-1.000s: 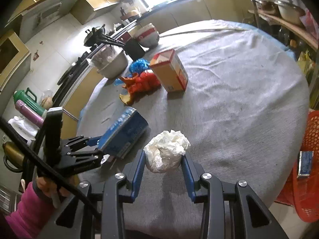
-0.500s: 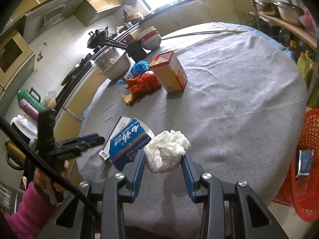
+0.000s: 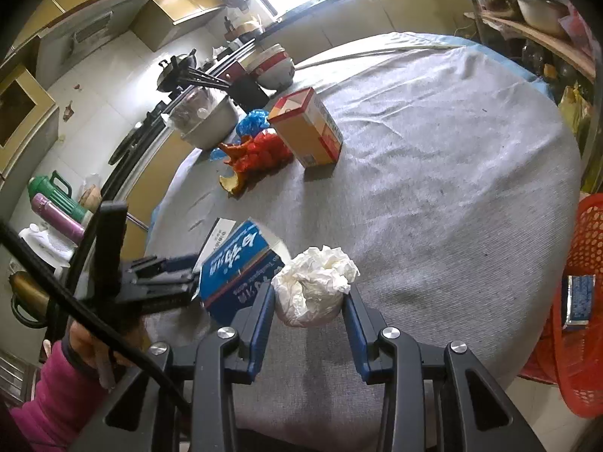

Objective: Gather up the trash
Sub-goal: 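Grasp the white medicine box with the left tool while the right tool holds the tissue, then carry the medicine box and tissue to the red basket and release both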

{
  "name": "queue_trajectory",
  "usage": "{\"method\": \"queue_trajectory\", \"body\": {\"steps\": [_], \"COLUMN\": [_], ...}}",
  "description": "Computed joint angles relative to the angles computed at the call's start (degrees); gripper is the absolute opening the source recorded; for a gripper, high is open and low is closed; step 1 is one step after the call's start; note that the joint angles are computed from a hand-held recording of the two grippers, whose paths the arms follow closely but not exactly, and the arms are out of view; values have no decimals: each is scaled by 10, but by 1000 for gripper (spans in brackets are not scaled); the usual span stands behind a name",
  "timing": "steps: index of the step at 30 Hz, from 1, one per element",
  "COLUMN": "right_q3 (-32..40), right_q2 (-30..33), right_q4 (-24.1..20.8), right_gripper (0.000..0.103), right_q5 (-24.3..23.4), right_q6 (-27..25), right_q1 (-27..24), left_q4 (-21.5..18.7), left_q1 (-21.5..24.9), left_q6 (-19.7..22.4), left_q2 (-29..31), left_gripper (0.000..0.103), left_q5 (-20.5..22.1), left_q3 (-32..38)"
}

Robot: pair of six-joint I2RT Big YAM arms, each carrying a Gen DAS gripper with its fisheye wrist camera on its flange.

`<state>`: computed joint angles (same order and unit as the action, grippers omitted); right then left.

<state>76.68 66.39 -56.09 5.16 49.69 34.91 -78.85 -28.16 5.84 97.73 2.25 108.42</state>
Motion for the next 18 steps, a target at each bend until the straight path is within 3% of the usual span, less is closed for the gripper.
{"method": "queue_trajectory", "body": {"steps": [3, 9, 18], "right_q3": [1, -7, -6], "right_q2": [-4, -20, -20], "right_q4": [1, 5, 13], "right_gripper": [39, 39, 39], "right_q5": [7, 15, 15], "right_q6": [-4, -4, -2], "right_q1": [4, -1, 4], "left_q4": [-1, -1, 34], "left_q1": [2, 10, 10], "left_q6": [-7, -4, -31], "left_q2": [8, -23, -67], "left_gripper": [47, 48, 46], "left_q5": [0, 1, 0], "left_q3": [14, -22, -78]}}
